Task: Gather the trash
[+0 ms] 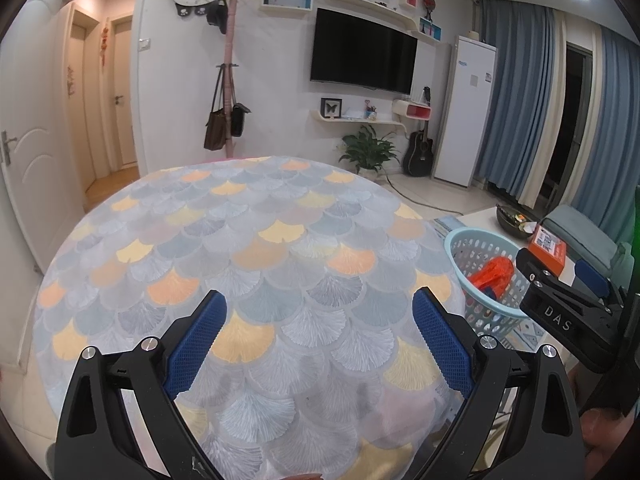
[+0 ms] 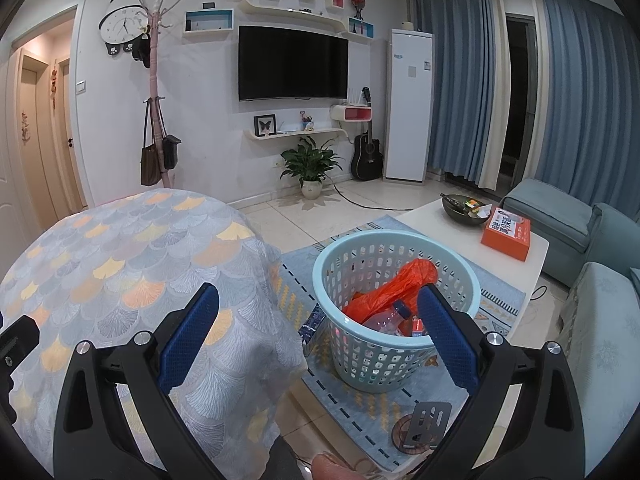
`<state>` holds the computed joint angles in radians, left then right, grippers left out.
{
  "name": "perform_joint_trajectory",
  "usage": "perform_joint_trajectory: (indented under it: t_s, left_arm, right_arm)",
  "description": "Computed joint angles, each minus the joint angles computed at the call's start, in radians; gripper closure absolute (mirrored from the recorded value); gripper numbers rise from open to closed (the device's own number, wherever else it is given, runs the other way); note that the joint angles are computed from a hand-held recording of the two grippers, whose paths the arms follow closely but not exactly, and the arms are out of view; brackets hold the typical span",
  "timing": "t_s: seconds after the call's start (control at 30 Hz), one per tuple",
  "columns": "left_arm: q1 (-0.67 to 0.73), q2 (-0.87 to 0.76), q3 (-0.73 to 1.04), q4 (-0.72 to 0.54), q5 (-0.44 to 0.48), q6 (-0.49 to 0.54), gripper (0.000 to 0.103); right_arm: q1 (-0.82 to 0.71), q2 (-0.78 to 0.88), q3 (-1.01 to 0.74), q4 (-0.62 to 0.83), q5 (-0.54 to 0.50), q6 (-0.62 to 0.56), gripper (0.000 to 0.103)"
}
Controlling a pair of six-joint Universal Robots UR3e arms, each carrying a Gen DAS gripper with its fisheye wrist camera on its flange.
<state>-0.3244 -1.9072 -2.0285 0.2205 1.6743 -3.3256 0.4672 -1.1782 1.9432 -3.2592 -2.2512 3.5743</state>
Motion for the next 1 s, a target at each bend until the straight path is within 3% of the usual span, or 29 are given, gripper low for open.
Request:
perform_joint_trajectory:
  t_s: [0.63,1.0]
  left_arm:
    - [-0.002,-0.001,-0.006,0.009,0.002,0.005,0.011]
    - [0.009,0.002,-0.041,0.103,0.016,0.030,0.011]
  right_arm:
    - [0.002,0.005,-0.007,0.005,0.001,0.001,0.008]
    - [-0.002,0.009,0.001,-0.013,0.012,-0.009,0.008]
